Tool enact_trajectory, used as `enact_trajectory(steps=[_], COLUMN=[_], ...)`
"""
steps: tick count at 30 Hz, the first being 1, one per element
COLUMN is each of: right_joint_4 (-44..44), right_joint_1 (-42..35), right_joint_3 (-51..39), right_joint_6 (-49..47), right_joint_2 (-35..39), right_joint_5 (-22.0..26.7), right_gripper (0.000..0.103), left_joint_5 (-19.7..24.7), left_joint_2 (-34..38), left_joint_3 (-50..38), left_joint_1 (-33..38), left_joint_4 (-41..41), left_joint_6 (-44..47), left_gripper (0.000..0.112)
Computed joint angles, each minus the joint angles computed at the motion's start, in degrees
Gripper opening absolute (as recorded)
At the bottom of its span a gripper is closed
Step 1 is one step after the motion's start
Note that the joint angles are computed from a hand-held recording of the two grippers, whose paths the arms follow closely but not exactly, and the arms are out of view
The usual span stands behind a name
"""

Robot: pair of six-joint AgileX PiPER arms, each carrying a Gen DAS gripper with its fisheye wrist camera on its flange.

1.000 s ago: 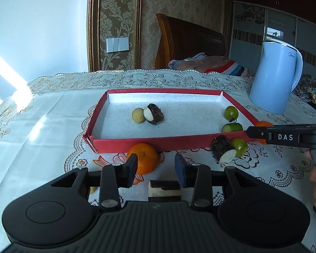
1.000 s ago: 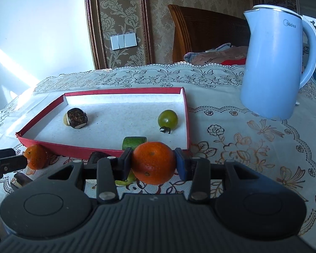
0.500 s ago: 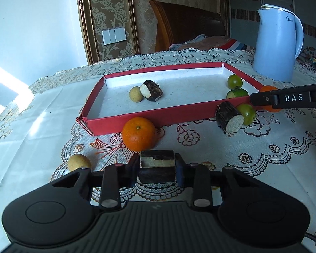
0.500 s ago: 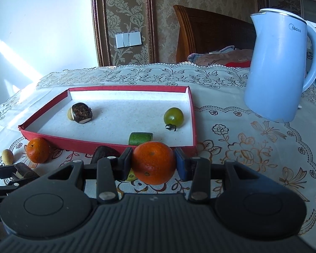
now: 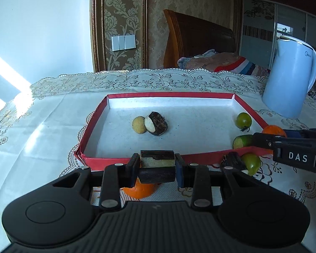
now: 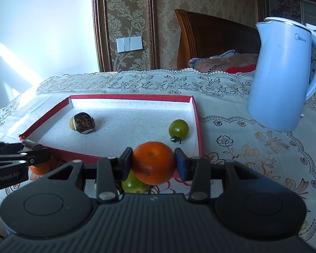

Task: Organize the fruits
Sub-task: 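Carry the block with the left tool while the right tool carries the tangerine over the tray, then open both tools to release the block and tangerine in the tray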

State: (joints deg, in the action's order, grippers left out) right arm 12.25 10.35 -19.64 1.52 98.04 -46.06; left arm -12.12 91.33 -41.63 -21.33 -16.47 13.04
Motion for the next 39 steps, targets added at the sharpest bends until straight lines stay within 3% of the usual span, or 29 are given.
enact_trajectory(steps=[15, 19, 26, 39], right_joint_4=[10.36, 12.44, 14.38, 17.71], right_joint_1=[0.82, 0.29, 0.18, 1.42], right_joint_3=[-18.45, -23.09, -26.26, -28.01], right_joint_6=[-8.9, -10.85, -13.25, -17.44], right_joint_2=[8.67, 11.54, 13.95, 15.73], right_joint_5=[10.61, 13.5, 13.79, 12.78], right_gripper=[0.04, 0.04, 0.04, 0.04], left_joint_5=[0.33, -0.47, -0.65, -1.15], left_joint_2=[12.81, 15.35, 20.01, 20.71], left_joint_3=[-16.81, -20.27, -26.64, -27.36], left_joint_1=[-2.08, -2.29, -2.36, -1.99], left_joint_4=[-37.86, -44.09, -61.77, -60.26], left_joint_6=[34.87, 40.73, 58.11, 56.08], left_gripper=[0.034, 0.034, 0.034, 0.034])
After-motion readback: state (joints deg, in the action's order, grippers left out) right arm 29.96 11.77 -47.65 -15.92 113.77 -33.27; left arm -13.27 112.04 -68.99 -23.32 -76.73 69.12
